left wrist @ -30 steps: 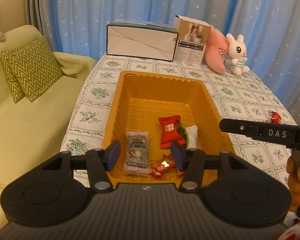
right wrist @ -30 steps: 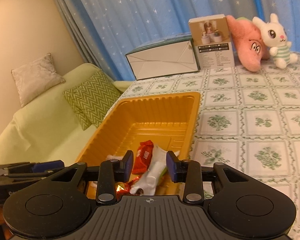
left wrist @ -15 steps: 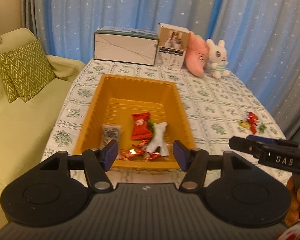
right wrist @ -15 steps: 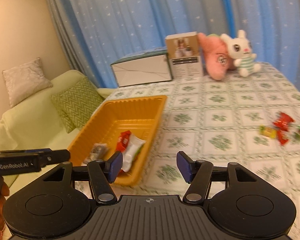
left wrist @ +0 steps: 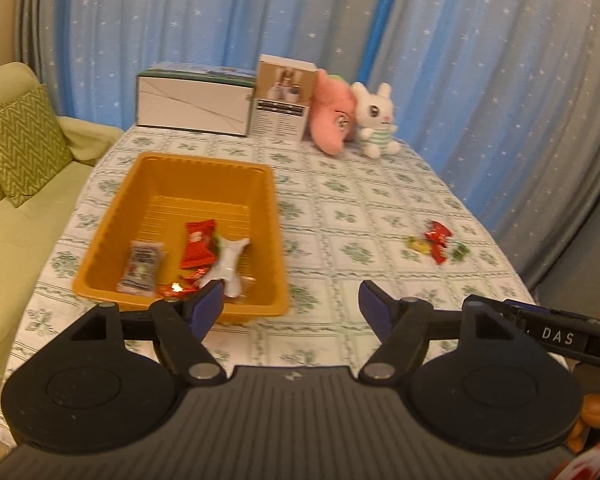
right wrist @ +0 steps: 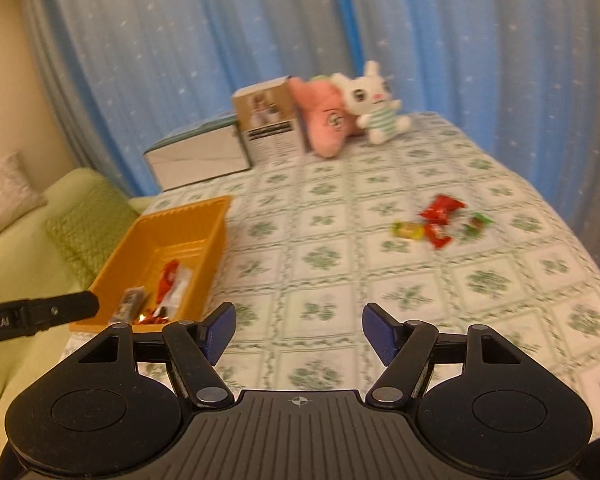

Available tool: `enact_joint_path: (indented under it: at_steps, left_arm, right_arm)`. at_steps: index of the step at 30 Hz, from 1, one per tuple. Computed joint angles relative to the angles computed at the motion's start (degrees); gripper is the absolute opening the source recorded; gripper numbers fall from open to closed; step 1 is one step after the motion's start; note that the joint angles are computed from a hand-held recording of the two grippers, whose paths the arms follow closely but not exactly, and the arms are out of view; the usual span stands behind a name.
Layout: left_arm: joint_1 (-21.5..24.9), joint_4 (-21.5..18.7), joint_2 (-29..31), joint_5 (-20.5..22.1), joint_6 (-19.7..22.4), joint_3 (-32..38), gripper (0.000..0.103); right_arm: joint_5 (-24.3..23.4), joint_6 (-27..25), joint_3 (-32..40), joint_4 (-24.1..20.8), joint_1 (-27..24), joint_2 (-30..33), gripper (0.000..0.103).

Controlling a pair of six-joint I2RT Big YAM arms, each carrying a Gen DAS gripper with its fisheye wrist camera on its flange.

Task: Organize snacks
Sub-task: 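Move both tools back toward the remaining candies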

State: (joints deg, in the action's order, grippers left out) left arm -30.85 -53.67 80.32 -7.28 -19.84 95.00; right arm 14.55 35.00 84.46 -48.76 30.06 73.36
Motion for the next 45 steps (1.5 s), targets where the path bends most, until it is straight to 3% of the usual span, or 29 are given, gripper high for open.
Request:
enact_joint_path:
  at_steps: [20, 27, 35, 45]
  left_arm:
    - [-8.1, -0.7, 3.9, -1.3, -1.6, 3.5, 0.079]
    - [-8.6, -0.4, 5.4, 0.0, -1.7, 4.7, 0.087]
    - [-8.1, -0.3, 8.1, 0.9, -1.8, 8.1, 0.089]
    - [-7.4, -1.3, 16.8, 0.6, -0.4, 16.2, 0.092]
  right_arm:
    - [3.4, 3.7, -6.1, -5.0, -4.1, -9.2, 0.071]
    - [3.3, 4.1, -6.9, -5.2, -5.1, -10.0, 0.071]
    - [3.1, 2.0, -6.9, -4.5, -8.6, -10.5, 0.071]
    - [-0.8, -3.2, -7.5, 0.4, -15.1, -7.6, 0.071]
